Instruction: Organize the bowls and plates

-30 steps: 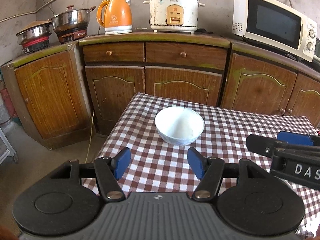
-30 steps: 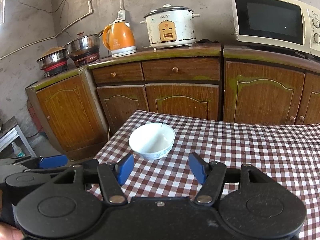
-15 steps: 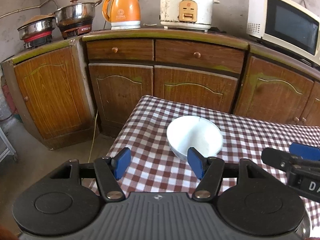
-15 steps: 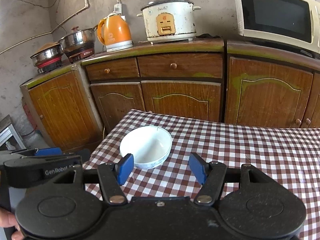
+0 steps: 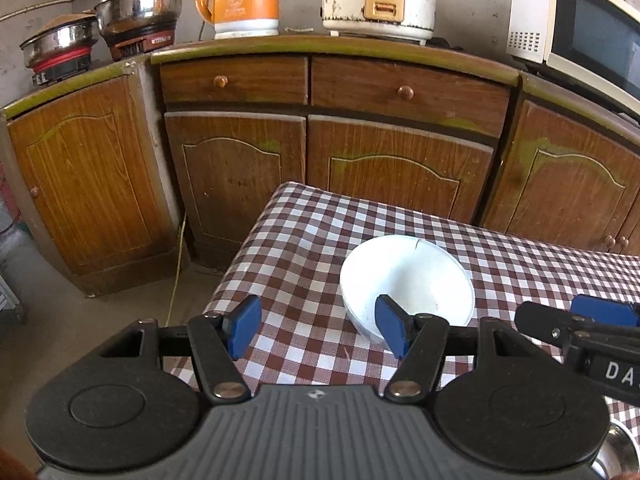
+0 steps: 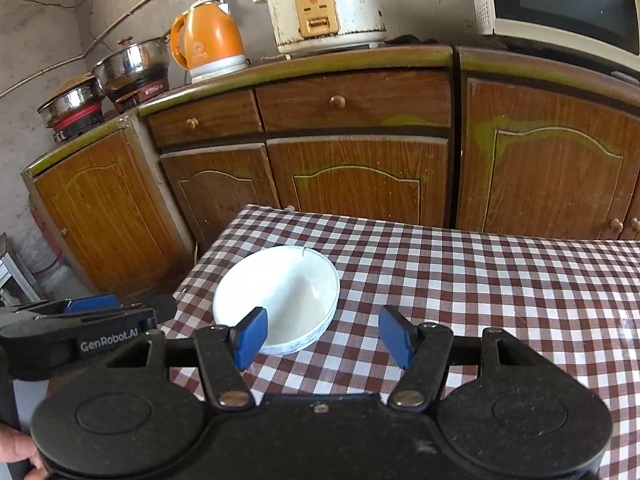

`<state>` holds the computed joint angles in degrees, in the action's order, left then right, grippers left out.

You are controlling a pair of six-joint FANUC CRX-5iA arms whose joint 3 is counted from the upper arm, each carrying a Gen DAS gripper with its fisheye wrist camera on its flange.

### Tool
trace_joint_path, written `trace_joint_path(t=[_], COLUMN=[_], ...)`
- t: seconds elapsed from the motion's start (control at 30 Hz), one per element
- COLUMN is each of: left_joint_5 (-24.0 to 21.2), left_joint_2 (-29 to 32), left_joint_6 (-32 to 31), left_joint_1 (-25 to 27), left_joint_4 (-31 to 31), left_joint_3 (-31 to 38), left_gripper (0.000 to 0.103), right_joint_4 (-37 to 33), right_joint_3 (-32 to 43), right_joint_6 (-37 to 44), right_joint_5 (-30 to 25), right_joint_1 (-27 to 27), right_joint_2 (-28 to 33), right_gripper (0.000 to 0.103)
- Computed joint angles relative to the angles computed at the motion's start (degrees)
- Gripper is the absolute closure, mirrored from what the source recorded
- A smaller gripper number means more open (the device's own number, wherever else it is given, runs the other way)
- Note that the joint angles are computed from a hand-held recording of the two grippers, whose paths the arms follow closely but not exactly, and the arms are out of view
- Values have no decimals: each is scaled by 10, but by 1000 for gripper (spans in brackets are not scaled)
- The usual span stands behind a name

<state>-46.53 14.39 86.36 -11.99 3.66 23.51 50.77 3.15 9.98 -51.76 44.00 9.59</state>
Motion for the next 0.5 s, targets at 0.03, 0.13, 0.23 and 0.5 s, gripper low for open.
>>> trace_joint_path(t=[0.03,0.13,0.23,0.5], left_joint_5=[0,-4,-2,-11], left_joint_2=[4,24,41,90], left_joint_6=[-2,-15,-16,-21], left_joint_1=[0,-1,-1,3], left_joint_4=[2,10,13,36], left_joint_3=[2,17,32,72], left_gripper=[38,38,38,40], right_joint_4=[-3,-15,-42,-83], right_joint_3=[5,19,42,86], right_joint_6=[5,18,37,61], right_joint_5=[-1,6,11,18], right_joint_1=[-3,-13,-25,-50], right_joint_2=[5,20,39,83], right_gripper=[28,28,28,28])
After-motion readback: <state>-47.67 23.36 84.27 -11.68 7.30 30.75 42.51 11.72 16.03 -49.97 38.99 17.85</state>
